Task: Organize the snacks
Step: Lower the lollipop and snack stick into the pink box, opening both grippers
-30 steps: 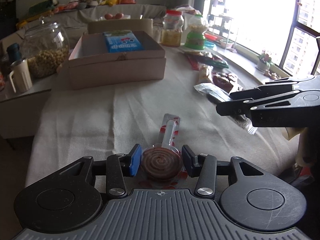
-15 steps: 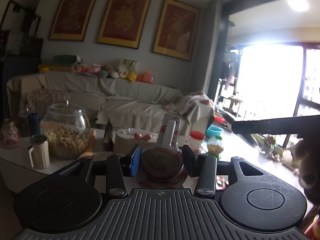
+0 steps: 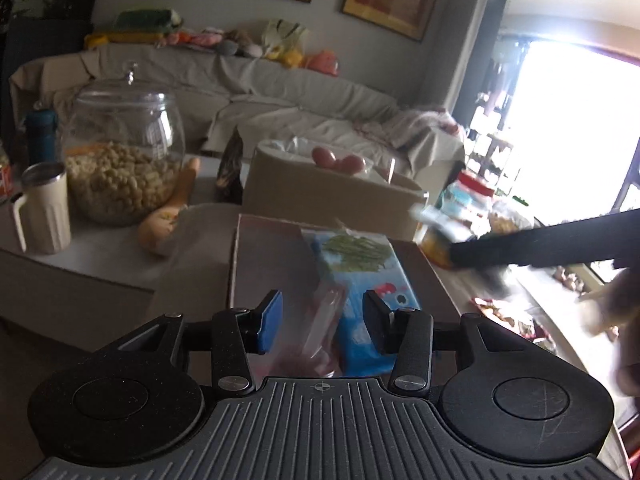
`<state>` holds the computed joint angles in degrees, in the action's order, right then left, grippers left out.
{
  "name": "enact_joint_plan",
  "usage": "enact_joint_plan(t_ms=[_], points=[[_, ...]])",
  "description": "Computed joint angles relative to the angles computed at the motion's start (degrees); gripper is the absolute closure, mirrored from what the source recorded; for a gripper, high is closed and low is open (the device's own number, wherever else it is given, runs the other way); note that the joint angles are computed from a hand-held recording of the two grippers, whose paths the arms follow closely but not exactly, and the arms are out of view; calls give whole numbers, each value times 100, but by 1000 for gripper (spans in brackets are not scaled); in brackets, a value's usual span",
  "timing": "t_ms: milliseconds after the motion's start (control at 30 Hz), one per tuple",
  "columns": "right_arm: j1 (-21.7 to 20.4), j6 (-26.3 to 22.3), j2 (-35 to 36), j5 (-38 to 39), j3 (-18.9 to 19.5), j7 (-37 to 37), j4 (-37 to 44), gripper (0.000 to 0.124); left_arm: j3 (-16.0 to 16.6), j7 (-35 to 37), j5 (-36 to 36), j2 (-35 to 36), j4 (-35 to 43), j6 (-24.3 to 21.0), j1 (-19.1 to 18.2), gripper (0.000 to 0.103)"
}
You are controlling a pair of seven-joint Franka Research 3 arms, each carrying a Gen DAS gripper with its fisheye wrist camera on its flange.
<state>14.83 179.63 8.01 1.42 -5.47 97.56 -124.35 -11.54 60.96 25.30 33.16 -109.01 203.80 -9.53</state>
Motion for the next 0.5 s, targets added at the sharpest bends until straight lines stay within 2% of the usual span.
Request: enact_joint_plan(t_ms=[100, 233, 333, 400, 500], points=[[220, -238, 732, -144, -242, 233, 658, 88, -35, -229, -44, -86, -301, 441, 192, 54], [-73, -485, 1424, 348, 70, 44, 1373, 88, 42, -447, 4, -222, -677, 807, 318, 54], [-100, -396, 1529, 540, 123, -112, 1470, 88, -113, -810, 433, -244, -739, 759, 606, 54], [-437, -511, 1463, 856, 497, -442, 1434, 88, -231, -1105, 740, -247, -758, 755, 794, 54], [-700, -778, 1224, 1320, 752, -752, 1157, 88, -246, -1341, 971, -170, -739, 911, 841, 54]])
